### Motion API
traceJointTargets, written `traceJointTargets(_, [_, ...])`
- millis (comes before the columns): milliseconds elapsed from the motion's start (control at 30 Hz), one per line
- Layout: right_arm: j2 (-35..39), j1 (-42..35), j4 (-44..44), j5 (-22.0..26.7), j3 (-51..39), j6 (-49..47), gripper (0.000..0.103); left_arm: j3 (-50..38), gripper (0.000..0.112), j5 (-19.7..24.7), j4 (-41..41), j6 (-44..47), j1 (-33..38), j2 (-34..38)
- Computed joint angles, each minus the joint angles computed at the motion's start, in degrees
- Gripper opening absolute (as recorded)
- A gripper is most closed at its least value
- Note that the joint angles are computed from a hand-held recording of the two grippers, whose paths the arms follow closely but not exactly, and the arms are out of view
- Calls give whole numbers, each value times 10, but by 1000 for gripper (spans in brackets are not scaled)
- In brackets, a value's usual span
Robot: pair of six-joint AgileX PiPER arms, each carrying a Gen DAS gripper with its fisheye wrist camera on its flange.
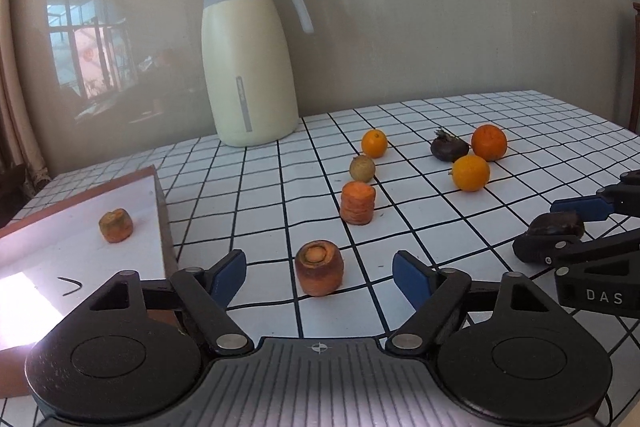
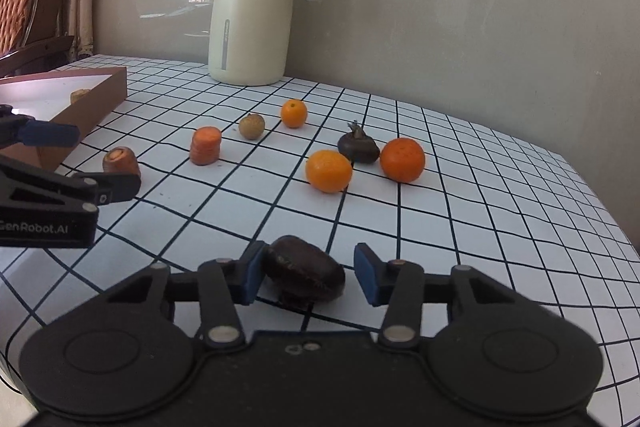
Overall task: Organize fruits
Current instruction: 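Grasp the carrot piece with the left tool while the right tool grasps the dark fruit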
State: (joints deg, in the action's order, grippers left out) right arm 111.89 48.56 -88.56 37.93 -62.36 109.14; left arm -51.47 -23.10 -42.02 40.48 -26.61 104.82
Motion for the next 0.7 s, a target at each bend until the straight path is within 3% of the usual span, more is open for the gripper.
traceJointTargets(67, [-4, -1, -13, 0, 10, 10, 35, -20, 66, 19, -27, 24, -2, 14])
traceJointTargets(133, [-10, -3, -21, -5, 19, 19, 35, -35, 66, 20, -71, 67, -10, 27])
traceJointTargets(300, [-18, -8, -19, -13, 28, 32, 42, -42, 64, 26, -81, 66, -8, 31])
traceJointTargets(367, [-22, -9, -15, -21, 31, 37, 41, -44, 53, 36, -74, 55, -5, 30])
traceJointTargets(533, [-30, 1, 3, -16, 35, 27, 37, -40, 50, 29, -83, 60, -8, 28])
traceJointTargets(700, [-31, 2, 11, -16, 34, 19, 30, -38, 38, 33, -77, 47, -3, 25])
